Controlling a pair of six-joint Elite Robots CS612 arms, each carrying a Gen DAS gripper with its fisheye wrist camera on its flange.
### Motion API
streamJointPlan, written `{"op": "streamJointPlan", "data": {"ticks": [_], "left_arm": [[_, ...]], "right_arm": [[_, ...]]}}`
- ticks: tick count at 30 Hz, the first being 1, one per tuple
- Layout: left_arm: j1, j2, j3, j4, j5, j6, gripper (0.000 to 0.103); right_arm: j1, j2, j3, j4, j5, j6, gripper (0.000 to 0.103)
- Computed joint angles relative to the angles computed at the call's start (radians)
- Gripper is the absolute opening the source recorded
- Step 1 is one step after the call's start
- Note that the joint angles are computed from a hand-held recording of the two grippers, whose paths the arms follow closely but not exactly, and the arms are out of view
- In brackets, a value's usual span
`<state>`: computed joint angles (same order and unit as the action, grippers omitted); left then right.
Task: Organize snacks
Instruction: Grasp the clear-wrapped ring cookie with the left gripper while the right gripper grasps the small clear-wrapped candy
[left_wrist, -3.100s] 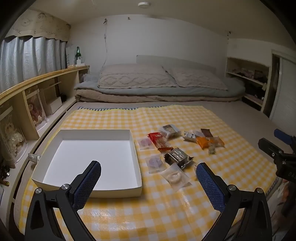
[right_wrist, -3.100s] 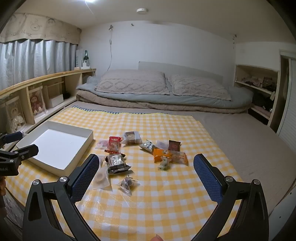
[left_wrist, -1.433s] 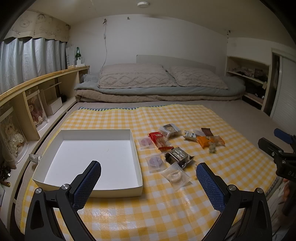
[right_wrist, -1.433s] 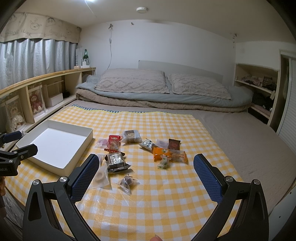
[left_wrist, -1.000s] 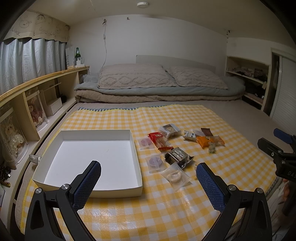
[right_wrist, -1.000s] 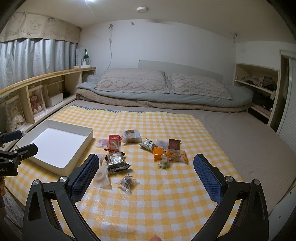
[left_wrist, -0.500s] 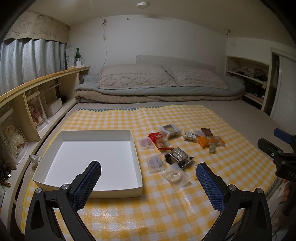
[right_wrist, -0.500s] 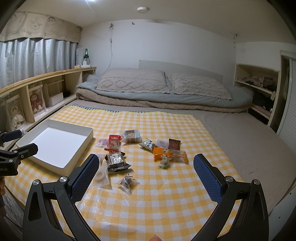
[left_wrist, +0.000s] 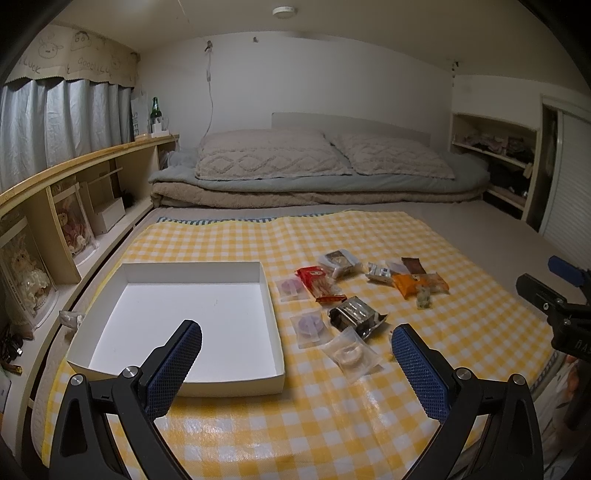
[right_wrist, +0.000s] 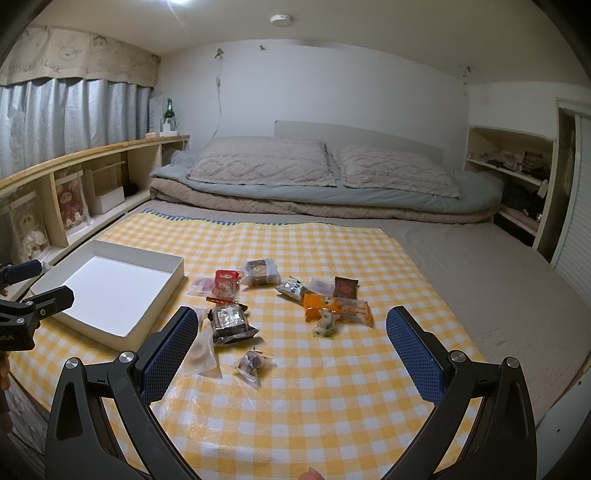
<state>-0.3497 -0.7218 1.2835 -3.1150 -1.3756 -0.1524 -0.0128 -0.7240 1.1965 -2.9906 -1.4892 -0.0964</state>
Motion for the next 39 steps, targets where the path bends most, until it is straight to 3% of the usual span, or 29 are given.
{"op": "streamJointPlan", "data": {"ticks": [6,9,12,18,23,30,35,39], "left_arm": [[0.004,-0.01,-0.006,0.016,-0.037,0.001,0.103],[0.011,0.003,-0.037,0.083,-0.098,-0.02,0.103],[0.015,0.016,-0.066,0.13,-0.111,-0.024,0.103],[0.019,0.058,-0.164,0.287,-0.166,-0.04,0.103],[0.033,0.097,-0.247,0.398,-0.245,-0.085,0.103],[0.049,0.145,-0.336,0.509,-0.316,-0.173,0.103],[0.057,0.181,-0.388,0.543,-0.364,-0.28,0.103],[0.066,0.212,-0.443,0.594,-0.409,-0.365,0.103]], "right_arm": [[-0.002,-0.004,0.001,0.002,0.013,-0.003,0.103],[-0.001,0.004,-0.019,0.021,0.005,-0.014,0.103],[0.001,0.012,-0.039,0.041,-0.002,-0.029,0.103],[-0.01,0.037,-0.113,0.175,0.057,-0.009,0.103],[-0.021,0.089,-0.232,0.389,0.127,0.02,0.103],[-0.037,0.221,-0.492,0.836,0.285,0.138,0.101],[-0.038,0.328,-0.672,1.096,0.334,0.239,0.077],[-0.03,0.417,-0.819,1.264,0.347,0.259,0.067]]}}
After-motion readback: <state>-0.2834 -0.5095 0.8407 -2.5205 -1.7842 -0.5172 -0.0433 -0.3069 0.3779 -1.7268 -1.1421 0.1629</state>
